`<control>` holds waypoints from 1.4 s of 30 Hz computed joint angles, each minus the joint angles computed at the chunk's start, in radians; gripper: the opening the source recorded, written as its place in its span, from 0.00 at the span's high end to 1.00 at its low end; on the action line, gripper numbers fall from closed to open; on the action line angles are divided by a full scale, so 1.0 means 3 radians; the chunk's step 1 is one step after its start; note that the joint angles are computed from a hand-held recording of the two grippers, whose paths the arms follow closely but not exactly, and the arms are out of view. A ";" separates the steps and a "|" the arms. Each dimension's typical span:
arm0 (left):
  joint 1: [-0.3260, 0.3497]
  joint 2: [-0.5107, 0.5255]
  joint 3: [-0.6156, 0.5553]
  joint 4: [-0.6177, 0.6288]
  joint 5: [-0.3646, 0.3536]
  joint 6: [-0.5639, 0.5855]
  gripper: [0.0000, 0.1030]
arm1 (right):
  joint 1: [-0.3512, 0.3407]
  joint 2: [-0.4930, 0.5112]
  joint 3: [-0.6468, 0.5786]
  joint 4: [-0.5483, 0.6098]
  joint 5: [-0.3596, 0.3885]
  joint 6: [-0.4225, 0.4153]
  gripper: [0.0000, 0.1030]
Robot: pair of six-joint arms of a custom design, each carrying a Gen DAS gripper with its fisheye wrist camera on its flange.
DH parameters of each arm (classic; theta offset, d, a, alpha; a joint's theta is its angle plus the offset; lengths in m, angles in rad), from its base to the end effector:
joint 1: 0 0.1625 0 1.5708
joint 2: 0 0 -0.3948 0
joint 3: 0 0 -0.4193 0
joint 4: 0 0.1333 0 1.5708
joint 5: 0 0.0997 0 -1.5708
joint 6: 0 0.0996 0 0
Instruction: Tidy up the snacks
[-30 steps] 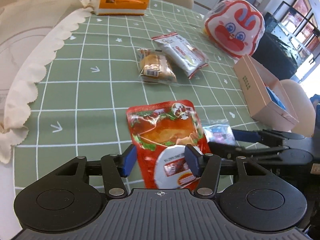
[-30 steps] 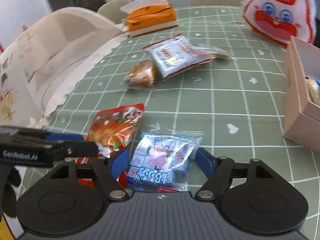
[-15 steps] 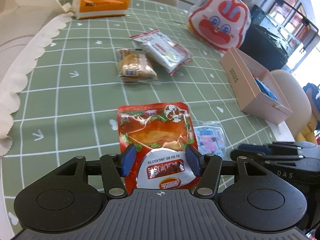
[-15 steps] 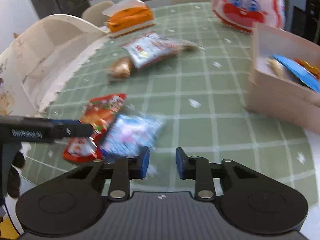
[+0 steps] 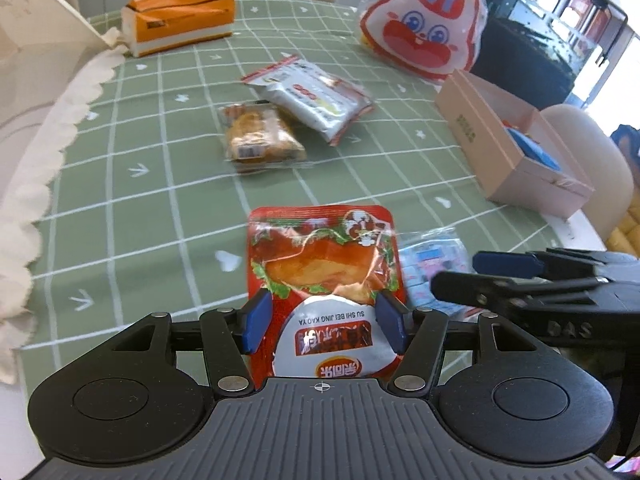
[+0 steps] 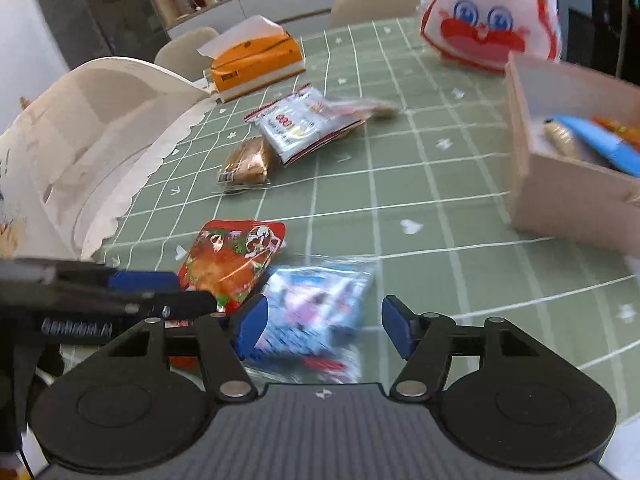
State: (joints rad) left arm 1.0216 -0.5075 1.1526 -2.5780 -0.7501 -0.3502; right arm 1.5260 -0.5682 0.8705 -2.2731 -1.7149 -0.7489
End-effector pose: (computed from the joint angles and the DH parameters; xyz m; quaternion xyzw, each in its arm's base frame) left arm -0.2404 -0.7877 0.0741 0.0181 0.9047 -0.3193 0.2816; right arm 0.0802 -0.8677 0.1982 0.3236 -0.9225 0.1555 0.1417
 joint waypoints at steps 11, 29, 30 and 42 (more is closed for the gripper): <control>0.0038 -0.0150 0.0161 -0.0042 0.0040 0.0050 0.37 | 0.0088 -0.0012 0.0176 -0.0280 -0.0301 -0.0275 0.43; 0.0079 0.0053 -0.0138 -0.0051 -0.0112 0.0285 0.37 | -0.0122 -0.0474 0.0595 -0.0623 -0.0257 -0.0277 0.37; 0.0076 0.0037 -0.0121 -0.0036 -0.0086 0.0276 0.37 | -0.0106 -0.0467 0.0648 -0.0691 -0.0212 -0.0294 0.36; 0.0104 -0.0255 0.0236 -0.0165 -0.0123 0.0136 0.40 | 0.0106 -0.0100 0.0598 -0.0814 -0.0290 -0.0408 0.35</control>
